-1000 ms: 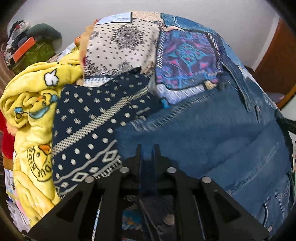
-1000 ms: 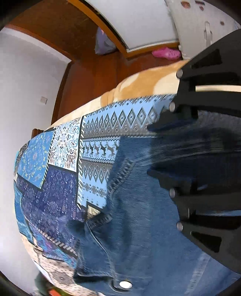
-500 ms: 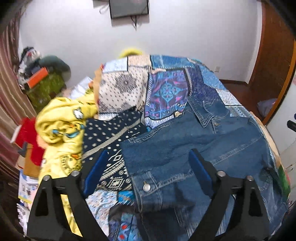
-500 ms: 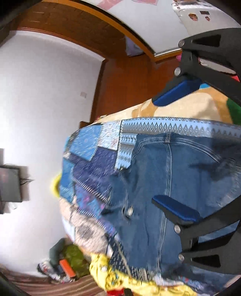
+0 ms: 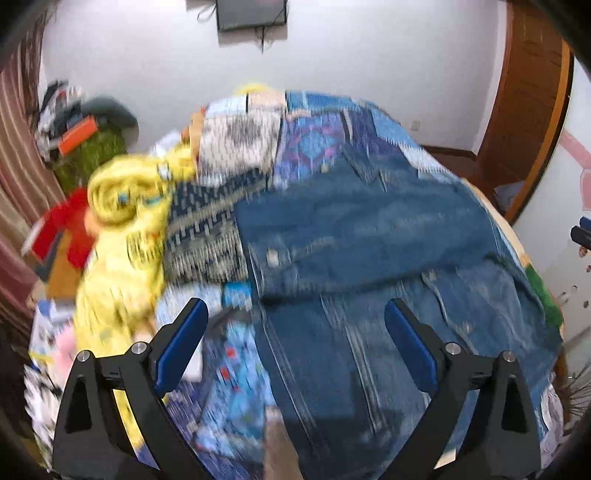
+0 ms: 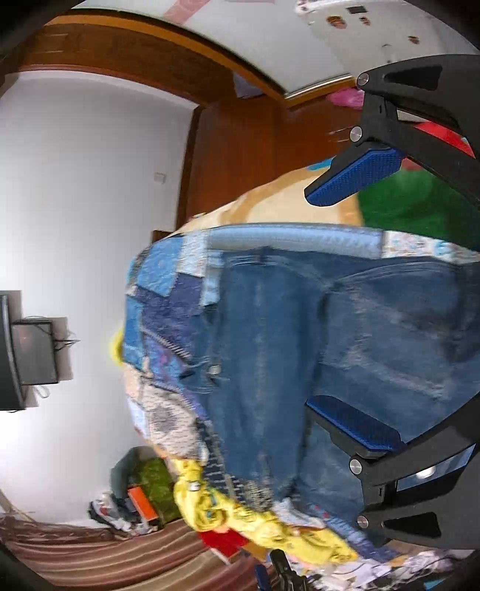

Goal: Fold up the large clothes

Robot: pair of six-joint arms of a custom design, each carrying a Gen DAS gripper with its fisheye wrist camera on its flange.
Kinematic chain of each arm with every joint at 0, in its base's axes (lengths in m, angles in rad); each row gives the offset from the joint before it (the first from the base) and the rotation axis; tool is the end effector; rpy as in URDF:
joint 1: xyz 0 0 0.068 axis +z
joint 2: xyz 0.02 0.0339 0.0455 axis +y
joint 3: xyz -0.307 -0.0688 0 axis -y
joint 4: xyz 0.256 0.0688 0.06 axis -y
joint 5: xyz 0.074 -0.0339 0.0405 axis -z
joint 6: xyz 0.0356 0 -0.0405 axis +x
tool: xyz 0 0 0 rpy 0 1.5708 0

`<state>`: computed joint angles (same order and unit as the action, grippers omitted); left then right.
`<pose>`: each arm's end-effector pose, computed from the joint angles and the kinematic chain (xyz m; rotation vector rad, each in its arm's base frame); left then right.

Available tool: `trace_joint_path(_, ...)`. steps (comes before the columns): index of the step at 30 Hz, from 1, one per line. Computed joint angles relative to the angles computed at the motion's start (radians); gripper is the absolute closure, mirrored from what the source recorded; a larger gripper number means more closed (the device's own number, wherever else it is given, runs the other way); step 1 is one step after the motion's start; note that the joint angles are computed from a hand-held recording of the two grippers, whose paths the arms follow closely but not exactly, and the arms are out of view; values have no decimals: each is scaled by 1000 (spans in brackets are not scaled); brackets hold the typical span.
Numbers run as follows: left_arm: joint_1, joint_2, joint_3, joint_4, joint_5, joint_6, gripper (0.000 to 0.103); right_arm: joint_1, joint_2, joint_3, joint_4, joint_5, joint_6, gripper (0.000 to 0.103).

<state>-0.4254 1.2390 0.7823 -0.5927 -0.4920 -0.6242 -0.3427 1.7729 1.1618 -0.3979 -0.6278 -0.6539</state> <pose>0.2153 -0.0791 0.2533 -0.4058 2.4177 0.2046 0.3654 -0.1082 0.2295 -0.5794 2.2786 0.3447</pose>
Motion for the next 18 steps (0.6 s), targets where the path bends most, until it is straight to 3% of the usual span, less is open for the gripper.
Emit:
trace_joint_path(6,-46,-79,-198,28,113,-206,6,-73,29,-90,-29,18,-55,1)
trace_joint_path(12,-63,-162,-401,166,309,-424,6,-152,137,-94,-129,0,-57,1)
trace_joint_path(16,-205,-155,-431,201,264,-542,7,-192,194,-68,-165,-1,-42,1)
trace_joint_path(18,-270,-130,-422,199,214,-584,20,-205,204,-62,-171,-7,-39,1)
